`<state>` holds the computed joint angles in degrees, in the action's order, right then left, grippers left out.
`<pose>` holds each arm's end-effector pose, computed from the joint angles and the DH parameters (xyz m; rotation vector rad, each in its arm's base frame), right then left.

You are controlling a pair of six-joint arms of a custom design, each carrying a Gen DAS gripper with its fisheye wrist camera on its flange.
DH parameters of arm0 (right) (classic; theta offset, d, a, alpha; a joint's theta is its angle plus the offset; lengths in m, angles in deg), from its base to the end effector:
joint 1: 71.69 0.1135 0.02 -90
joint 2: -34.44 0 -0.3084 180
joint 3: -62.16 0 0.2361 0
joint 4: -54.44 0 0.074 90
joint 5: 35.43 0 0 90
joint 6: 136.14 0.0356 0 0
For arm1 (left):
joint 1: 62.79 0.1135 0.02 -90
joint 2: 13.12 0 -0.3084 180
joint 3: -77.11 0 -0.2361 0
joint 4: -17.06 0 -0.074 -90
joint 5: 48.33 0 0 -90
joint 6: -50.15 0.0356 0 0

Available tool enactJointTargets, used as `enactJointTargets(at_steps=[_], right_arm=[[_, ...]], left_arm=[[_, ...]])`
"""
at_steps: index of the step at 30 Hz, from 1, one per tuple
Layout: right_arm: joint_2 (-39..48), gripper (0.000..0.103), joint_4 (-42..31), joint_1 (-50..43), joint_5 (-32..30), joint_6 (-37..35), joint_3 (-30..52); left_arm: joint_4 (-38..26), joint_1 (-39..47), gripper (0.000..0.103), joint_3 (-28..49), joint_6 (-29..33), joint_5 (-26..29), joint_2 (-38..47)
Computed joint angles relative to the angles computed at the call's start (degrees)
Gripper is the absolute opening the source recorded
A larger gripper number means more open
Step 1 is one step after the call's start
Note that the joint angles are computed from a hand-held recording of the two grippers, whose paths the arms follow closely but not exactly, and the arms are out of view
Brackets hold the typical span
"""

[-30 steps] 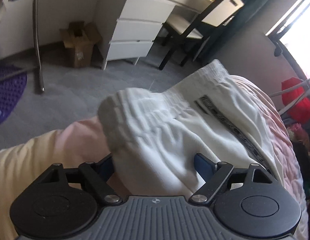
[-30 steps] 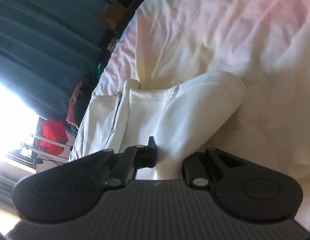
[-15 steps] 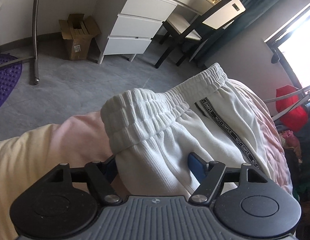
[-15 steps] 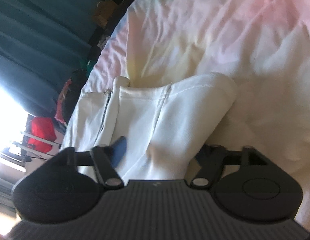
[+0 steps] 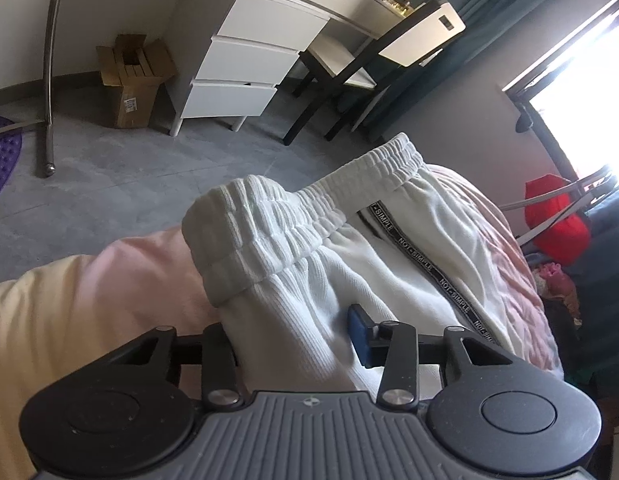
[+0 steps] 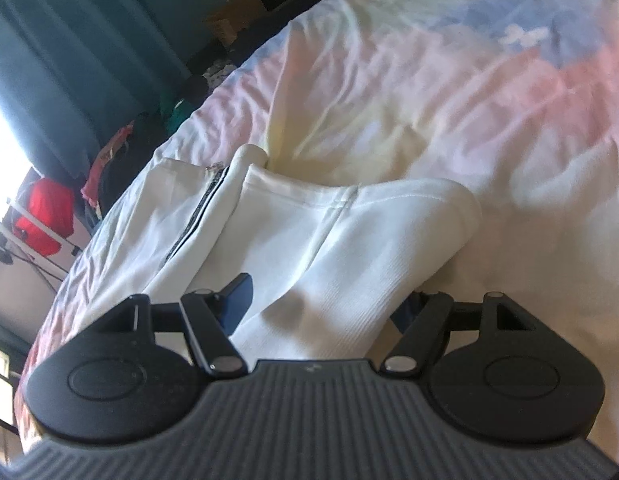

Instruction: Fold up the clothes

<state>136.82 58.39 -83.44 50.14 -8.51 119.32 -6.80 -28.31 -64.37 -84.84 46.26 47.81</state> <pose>0.3283 -0.0655 0.1749 0.9279 2.1151 0.3212 0.1369 0.0906 0.2139 -1.4935 1.8566 -0.1826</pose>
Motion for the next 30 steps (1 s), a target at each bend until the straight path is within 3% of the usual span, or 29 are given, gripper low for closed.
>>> enactJointTargets(at_steps=[6,9,10,11,12,13,14,18,21,24,27,30], right_arm=[[-0.05,0.072,1.63,0.49,-0.17,-1.19,-0.27],[0.91,0.067,3.62,-0.14,-3.12,0.26,-0.48],[1.58,0.062,4.53,-0.5,-4.54,1.47,-0.56],[2.36,0.04,4.95,-0.81,-5.65,2.61,-0.39],[3.23,0.027,4.9,-1.08,-6.49,3.69,0.02],[3.88,0.015,5.09,-1.26,-6.93,4.32,0.26],[4.3,0.013,5.5,-1.35,-7.02,4.56,0.35],[2.02,0.01,10.5,-1.33,-6.13,6.51,-2.06],[-2.03,0.009,15.58,-1.5,-5.76,9.15,-4.78],[-7.56,0.009,18.74,-0.34,-0.9,6.52,-6.49],[-10.4,0.009,19.91,-0.41,2.04,3.45,-7.12],[-8.84,0.009,14.98,-2.31,-0.6,2.68,-4.22]], left_arm=[[0.39,-0.25,0.049,-0.14,-0.55,2.44,1.63],[0.28,-1.29,0.046,-0.01,-0.88,1.61,1.8],[0.24,-1.77,0.044,0.04,-0.96,0.78,1.6],[0.22,-2.26,0.035,0.08,-1.05,-0.11,1.37],[0.29,-2.7,0.019,0.09,-1.26,-1.2,1.11],[0.47,-2.7,0.015,-0.1,-1.39,-1.94,0.19],[1.03,-2.4,0.01,-0.55,-1.81,-2.06,-1.28],[1.59,-2.95,0.008,-0.85,-3.57,-3.8,-8.35],[3.36,4.85,0.007,-1.61,-6.1,6.25,-15.47],[3.72,14.54,0.007,-2.48,-7.73,17.78,-21.19],[-0.35,19.66,0.007,-1.75,-2.08,23.51,-25.23],[-6.58,25.1,0.007,-0.71,0.67,29.37,-23.48]])
